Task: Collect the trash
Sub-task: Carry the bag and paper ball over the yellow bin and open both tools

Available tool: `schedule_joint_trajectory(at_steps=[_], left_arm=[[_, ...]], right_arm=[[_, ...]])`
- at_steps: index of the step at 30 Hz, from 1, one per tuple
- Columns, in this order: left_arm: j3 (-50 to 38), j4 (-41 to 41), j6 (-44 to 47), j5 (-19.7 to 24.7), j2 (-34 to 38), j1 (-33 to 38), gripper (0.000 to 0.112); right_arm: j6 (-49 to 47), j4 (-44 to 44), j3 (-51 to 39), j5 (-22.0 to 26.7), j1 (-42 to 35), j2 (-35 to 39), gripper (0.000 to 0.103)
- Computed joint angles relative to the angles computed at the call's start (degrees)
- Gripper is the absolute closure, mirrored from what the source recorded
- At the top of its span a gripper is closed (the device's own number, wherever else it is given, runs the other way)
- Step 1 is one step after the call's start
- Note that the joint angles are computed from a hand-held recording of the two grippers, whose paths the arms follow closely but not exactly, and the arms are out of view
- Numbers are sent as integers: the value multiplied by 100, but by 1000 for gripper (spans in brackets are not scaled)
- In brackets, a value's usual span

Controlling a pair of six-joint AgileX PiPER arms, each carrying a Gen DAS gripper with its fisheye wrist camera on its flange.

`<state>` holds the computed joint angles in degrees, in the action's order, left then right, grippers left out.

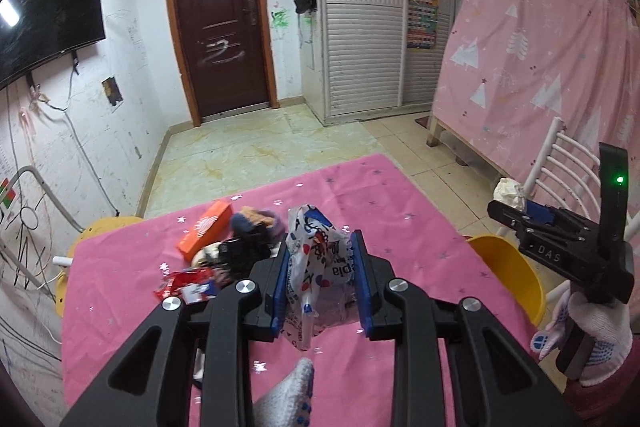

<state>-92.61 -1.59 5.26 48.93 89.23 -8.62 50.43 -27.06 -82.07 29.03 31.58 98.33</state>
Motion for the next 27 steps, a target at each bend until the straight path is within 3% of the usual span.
schedule_joint_trajectory(at_steps=[19, 27], left_arm=[[-712, -78, -234, 328, 957, -1645, 93], [-1903, -684, -126, 967, 1860, -1809, 93]], right_arm=[[189, 78, 1658, -694, -905, -708, 49], [-224, 536, 2019, -920, -1230, -726, 49]])
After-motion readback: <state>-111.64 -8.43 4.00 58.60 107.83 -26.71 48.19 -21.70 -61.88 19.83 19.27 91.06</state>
